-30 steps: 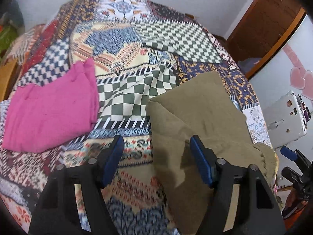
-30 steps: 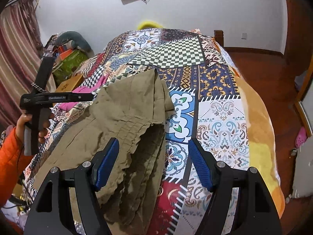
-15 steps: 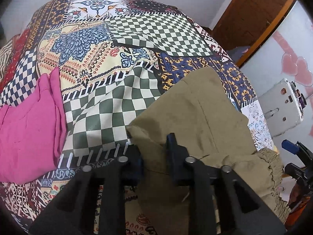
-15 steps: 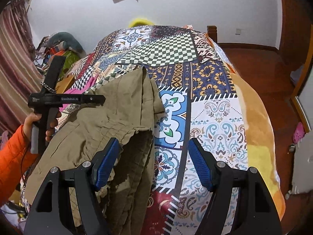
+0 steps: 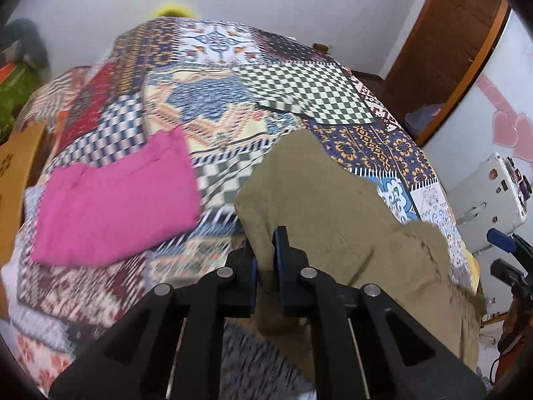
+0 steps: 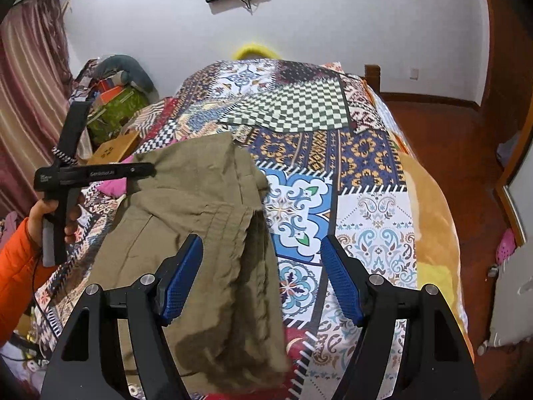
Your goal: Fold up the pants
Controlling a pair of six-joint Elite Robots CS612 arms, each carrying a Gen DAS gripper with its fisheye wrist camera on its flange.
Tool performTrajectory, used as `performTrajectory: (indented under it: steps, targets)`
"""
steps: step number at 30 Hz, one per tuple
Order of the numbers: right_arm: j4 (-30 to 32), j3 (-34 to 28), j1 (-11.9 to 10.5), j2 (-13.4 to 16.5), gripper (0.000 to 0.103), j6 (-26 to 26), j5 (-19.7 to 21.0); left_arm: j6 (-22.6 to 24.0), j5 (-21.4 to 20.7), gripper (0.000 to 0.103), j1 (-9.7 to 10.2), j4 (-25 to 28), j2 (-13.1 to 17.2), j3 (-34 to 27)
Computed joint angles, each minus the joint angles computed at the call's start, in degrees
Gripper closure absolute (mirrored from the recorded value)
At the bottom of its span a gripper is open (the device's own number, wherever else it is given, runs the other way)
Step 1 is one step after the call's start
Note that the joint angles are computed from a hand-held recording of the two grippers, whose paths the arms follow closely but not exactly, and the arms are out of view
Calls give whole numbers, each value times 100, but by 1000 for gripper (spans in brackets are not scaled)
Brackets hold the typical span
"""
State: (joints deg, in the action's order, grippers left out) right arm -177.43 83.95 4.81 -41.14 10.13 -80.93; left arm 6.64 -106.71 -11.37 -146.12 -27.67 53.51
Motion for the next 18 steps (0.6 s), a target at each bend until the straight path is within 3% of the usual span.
performTrajectory:
  steps: [6, 12, 18]
  targets:
    - [-24, 58, 74, -51, 33, -154, -16, -159, 82, 97, 118, -615, -518, 966]
    - [30, 120, 154, -89, 33, -214, -57, -324, -95, 98, 267, -1170, -960, 1822]
    - [119, 213, 243, -135, 33, -332, 3, -269, -22, 96, 297, -957, -1021, 1862]
